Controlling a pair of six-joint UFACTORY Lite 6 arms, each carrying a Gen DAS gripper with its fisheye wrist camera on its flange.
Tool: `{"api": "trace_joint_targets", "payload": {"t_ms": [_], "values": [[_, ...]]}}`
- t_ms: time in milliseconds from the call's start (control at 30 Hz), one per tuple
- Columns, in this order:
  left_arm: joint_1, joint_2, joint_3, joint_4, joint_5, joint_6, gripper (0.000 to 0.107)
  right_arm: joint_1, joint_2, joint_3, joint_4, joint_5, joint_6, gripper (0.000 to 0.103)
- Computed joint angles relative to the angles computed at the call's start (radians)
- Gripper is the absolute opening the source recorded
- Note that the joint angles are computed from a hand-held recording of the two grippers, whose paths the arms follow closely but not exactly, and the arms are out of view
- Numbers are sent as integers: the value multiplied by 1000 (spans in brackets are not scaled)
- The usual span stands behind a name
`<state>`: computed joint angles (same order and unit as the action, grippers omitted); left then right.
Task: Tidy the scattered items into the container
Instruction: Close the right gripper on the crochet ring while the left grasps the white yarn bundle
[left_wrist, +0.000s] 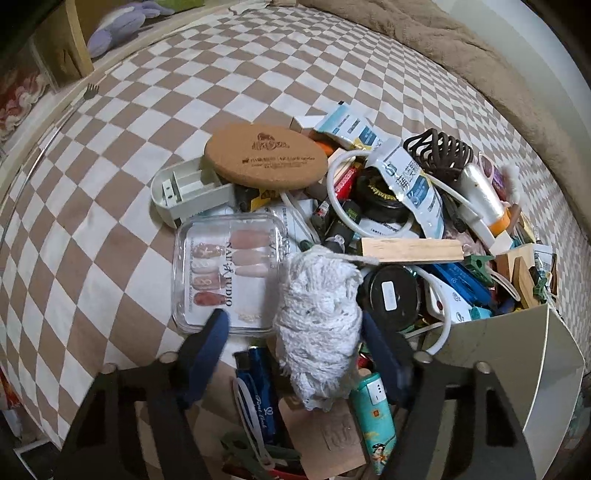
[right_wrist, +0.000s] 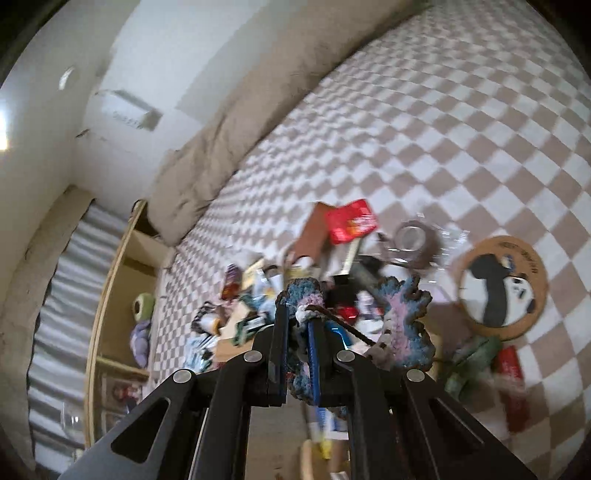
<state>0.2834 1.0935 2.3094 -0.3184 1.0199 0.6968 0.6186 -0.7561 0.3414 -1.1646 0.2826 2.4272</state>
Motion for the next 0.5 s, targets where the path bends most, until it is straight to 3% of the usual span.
{"api": "trace_joint_targets", "payload": {"t_ms": [100,233,500], "values": [[0,-17,-24,-17,-5,32,60,36,67,72,-105,13,86,10],[-5,-60,-92,-30,-33,87,47,94,82,141,-103,63,56,10],[-25,-97,-145,2,-47,97,41,150,133,228,-175,109,91,10]]}}
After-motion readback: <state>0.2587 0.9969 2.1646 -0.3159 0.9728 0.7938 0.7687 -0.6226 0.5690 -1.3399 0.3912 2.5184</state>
